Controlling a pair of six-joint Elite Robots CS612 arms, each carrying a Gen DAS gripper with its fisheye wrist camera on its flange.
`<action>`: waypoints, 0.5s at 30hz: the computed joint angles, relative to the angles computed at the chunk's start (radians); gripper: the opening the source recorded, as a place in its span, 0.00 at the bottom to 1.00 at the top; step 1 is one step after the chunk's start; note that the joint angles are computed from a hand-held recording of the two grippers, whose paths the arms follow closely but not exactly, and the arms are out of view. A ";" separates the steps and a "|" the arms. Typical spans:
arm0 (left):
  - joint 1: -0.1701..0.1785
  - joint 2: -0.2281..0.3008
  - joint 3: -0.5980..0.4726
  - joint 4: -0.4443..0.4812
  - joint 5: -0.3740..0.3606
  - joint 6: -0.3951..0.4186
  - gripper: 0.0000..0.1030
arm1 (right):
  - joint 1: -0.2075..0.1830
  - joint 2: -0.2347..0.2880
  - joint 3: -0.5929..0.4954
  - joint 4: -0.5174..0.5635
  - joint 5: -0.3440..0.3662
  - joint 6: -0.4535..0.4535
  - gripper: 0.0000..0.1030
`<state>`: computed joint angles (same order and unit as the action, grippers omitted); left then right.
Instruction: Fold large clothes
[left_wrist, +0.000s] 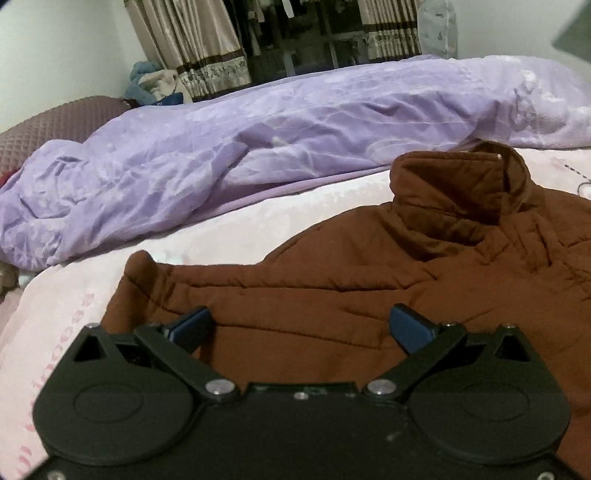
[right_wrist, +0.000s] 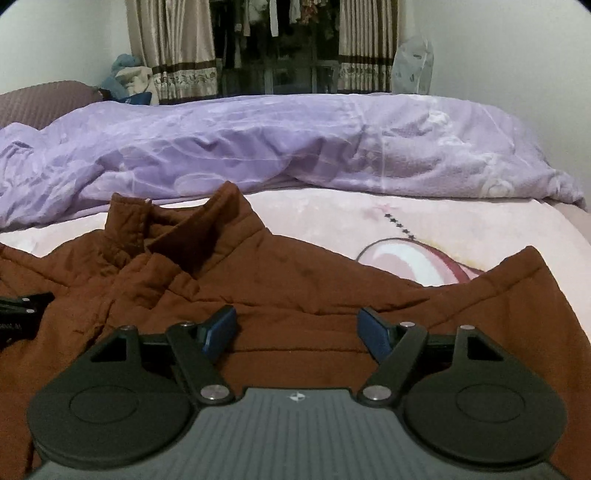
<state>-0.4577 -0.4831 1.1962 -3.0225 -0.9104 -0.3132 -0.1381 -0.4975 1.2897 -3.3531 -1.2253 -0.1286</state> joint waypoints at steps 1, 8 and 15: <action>0.001 -0.001 0.000 0.000 -0.003 -0.002 1.00 | -0.002 -0.001 0.001 -0.006 0.005 0.006 0.85; 0.005 -0.010 0.018 -0.054 -0.010 0.023 1.00 | -0.019 -0.003 0.006 -0.088 -0.001 -0.020 0.85; 0.028 -0.013 0.030 -0.055 0.023 0.021 1.00 | -0.039 0.011 -0.023 -0.048 -0.106 -0.077 0.84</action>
